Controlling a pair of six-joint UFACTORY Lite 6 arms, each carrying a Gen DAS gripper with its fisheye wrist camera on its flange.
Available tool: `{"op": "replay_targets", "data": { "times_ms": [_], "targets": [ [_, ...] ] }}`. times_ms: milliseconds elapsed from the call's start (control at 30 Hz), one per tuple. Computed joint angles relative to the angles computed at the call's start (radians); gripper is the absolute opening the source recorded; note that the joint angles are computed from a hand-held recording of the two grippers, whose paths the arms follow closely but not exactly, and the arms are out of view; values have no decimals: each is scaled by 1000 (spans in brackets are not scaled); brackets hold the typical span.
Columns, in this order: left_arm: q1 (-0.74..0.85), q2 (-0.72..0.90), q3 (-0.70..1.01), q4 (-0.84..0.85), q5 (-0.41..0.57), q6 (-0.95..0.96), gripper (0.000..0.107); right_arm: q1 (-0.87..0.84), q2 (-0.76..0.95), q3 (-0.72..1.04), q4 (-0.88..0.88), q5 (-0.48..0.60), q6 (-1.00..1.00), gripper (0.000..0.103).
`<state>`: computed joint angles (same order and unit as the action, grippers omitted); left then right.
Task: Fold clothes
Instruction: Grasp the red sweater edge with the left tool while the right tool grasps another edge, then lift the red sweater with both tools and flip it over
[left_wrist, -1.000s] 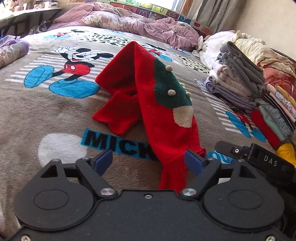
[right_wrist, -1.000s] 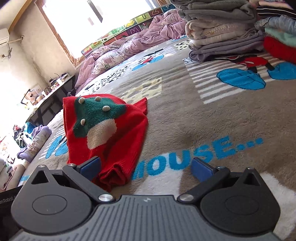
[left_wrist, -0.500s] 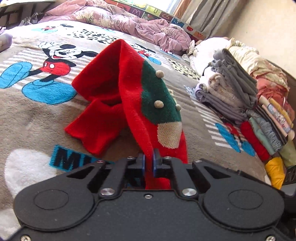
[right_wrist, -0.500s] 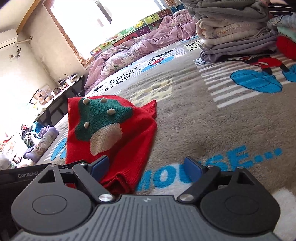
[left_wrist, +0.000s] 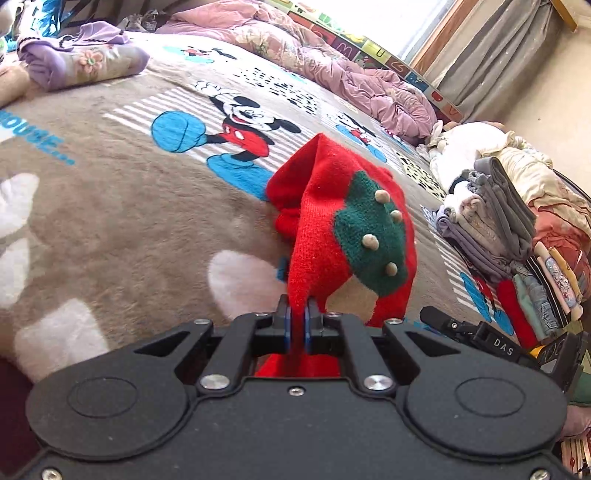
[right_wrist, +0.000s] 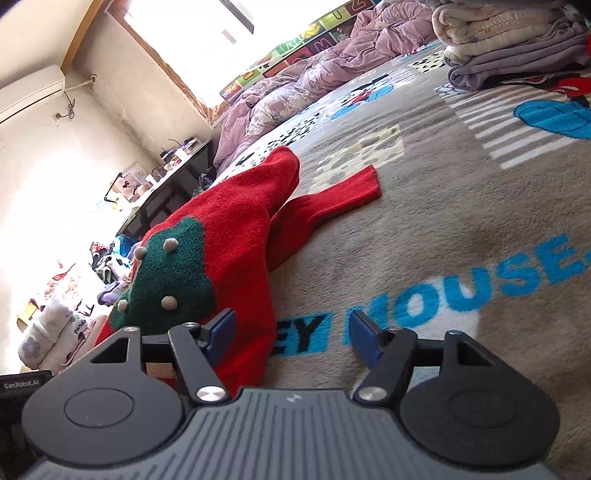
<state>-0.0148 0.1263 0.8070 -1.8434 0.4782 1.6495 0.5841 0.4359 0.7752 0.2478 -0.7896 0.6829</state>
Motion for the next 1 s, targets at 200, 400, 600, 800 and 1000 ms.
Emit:
{"op": "replay_targets", "data": {
  "times_ms": [200, 400, 600, 800, 1000],
  "targets": [
    [25, -45, -48, 69, 4, -41, 59, 16, 85, 118, -115, 32, 77, 67],
    [14, -46, -10, 8, -3, -12, 63, -18, 143, 172, -228, 11, 211, 64],
    [-68, 71, 58, -31, -52, 1, 37, -57, 155, 147, -375, -93, 355, 19],
    [-111, 14, -17, 71, 112, -54, 17, -74, -100, -101, -428, -251, 426, 12],
    [-119, -80, -71, 45, 82, -32, 52, -46, -351, -277, -248, -95, 249, 15]
  ]
}}
